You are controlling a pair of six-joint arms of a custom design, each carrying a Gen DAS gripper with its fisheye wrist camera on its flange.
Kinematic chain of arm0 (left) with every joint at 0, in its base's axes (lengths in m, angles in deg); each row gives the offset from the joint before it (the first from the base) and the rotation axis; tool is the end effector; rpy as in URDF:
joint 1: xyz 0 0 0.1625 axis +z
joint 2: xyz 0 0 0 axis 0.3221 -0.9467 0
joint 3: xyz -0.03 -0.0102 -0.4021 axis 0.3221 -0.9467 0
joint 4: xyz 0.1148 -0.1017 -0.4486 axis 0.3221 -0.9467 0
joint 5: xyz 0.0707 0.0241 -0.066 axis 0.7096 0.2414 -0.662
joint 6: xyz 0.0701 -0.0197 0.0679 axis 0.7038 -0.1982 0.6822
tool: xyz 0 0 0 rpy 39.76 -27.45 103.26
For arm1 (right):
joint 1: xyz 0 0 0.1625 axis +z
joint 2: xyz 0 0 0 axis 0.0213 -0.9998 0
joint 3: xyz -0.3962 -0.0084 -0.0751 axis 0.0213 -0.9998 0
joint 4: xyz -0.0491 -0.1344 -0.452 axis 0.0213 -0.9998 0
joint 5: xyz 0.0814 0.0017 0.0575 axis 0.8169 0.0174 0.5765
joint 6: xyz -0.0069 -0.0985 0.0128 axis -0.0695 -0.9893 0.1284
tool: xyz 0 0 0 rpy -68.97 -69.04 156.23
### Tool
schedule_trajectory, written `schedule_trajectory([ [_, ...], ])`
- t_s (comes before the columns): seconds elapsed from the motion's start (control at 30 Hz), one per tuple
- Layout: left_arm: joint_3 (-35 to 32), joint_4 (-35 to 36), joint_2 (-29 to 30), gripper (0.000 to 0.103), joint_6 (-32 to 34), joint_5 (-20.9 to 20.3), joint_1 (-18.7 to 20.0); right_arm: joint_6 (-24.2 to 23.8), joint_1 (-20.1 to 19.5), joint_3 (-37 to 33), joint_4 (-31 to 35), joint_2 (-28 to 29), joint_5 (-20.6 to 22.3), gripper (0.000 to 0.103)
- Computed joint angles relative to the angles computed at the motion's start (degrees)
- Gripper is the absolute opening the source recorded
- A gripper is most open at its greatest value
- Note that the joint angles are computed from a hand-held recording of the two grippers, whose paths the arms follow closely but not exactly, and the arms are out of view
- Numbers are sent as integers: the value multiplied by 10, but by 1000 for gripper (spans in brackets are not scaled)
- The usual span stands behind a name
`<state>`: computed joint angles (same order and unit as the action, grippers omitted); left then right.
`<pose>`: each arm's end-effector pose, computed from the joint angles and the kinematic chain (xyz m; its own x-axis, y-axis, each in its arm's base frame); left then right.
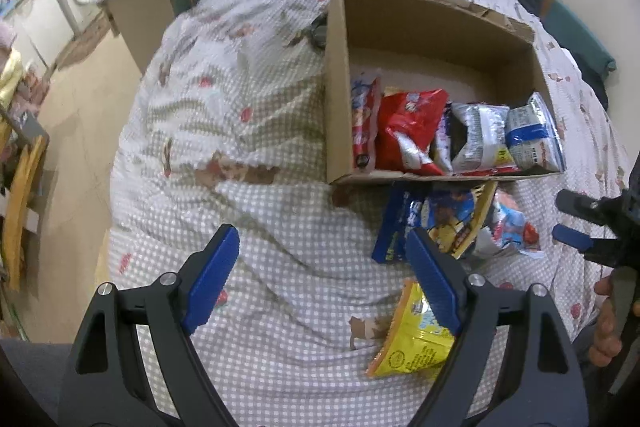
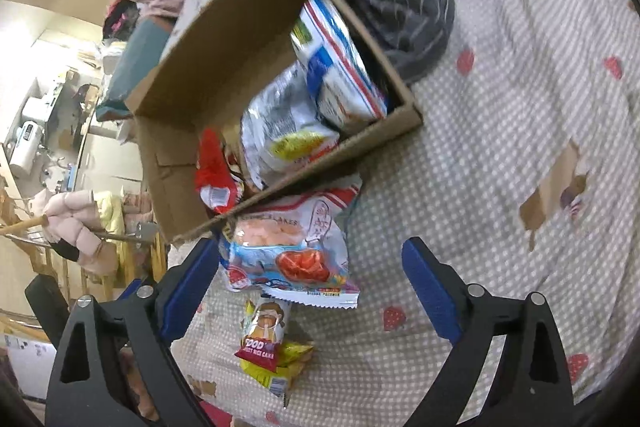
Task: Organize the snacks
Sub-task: 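Grasp the white shrimp flakes bag with the right tool, then grasp the yellow chip bag with the left tool while the right tool holds the shrimp bag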
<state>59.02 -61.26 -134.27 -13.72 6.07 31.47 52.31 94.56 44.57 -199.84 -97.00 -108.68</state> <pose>-0.3553 -0.7149 0.1890 -0.6481 0.5675 -0.5078 0.6415 0.7662 0.0377 0.1418 -0.5373 0.3203 -0.7790 0.6242 -0.0594 0.4753 0.5260 -0.7053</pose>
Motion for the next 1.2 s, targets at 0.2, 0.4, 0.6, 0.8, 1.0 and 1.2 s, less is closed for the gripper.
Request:
schedule_trajectory([
  [0.2,-11,24,8,83,-22,-11,8,4,-25,-34,53,38,47,95],
  [0.4,-13,28,13,83,-19,-20,6,0,-42,-49,64,64,88,95],
  [0.6,-12,31,18,83,-14,-18,3,-20,-50,-60,75,84,139,86],
  [0.8,-7,28,17,83,-14,-7,5,-28,-39,-50,53,72,129,57],
  [1.0,-8,28,15,83,-22,-8,8,-22,-11,-30,75,37,75,43],
  [1.2,-4,34,10,83,-20,-19,7,-21,33,-1,89,-15,9,42],
])
